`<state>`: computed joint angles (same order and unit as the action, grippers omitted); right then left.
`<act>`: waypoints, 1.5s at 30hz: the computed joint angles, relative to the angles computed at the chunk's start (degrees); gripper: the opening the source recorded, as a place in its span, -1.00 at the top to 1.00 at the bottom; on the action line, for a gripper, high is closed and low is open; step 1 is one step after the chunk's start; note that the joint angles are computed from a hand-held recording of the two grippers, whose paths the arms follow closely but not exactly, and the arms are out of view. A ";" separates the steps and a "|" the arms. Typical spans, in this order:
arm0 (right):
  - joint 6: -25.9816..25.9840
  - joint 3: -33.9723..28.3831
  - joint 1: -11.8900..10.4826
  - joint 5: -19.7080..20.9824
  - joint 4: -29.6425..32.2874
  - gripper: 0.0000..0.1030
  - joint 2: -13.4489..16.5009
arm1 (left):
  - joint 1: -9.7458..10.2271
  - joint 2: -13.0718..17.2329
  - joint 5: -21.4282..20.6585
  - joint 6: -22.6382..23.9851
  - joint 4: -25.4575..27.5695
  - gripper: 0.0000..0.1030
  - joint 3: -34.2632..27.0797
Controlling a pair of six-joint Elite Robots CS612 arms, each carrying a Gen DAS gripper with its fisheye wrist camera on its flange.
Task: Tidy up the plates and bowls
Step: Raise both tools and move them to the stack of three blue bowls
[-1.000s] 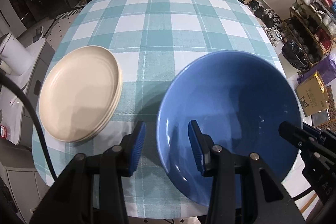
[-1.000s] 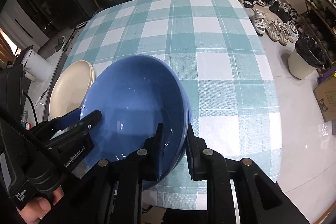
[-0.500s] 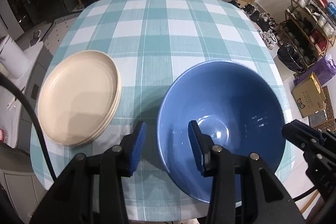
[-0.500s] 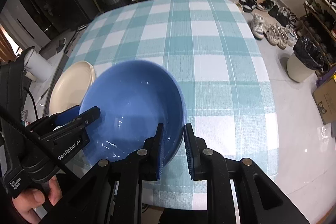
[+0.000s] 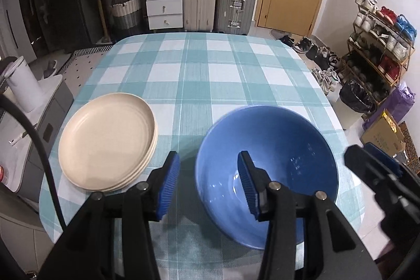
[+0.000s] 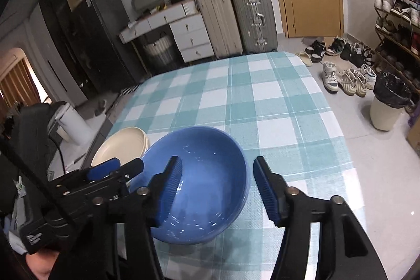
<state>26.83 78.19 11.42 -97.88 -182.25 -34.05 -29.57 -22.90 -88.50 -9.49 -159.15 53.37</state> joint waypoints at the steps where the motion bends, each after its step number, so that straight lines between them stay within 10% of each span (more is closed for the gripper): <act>1: -0.70 -0.02 0.09 0.05 -1.99 -0.12 0.62 | -0.02 -0.05 -0.37 -0.14 -0.36 0.11 0.34; 12: 4.39 1.27 0.14 -3.68 -16.59 -0.26 4.14 | 0.08 1.20 -1.64 -1.39 -8.95 -0.08 1.70; 16: 5.38 1.61 -0.31 -1.96 -20.66 -0.43 4.69 | -0.35 1.08 -0.70 0.95 -13.11 -0.59 3.09; 24: 2.42 1.45 0.27 -3.54 -20.34 -0.57 4.65 | -0.11 0.33 1.19 0.32 -25.99 -0.80 6.47; 32: 2.35 2.56 -0.15 0.90 -22.13 -0.94 4.38 | 0.84 0.70 -0.62 -2.58 -24.58 -0.82 5.78; 45: 1.03 1.84 0.48 -1.62 -21.96 -0.98 4.67 | 0.48 1.41 0.06 -0.66 -24.37 -0.99 5.05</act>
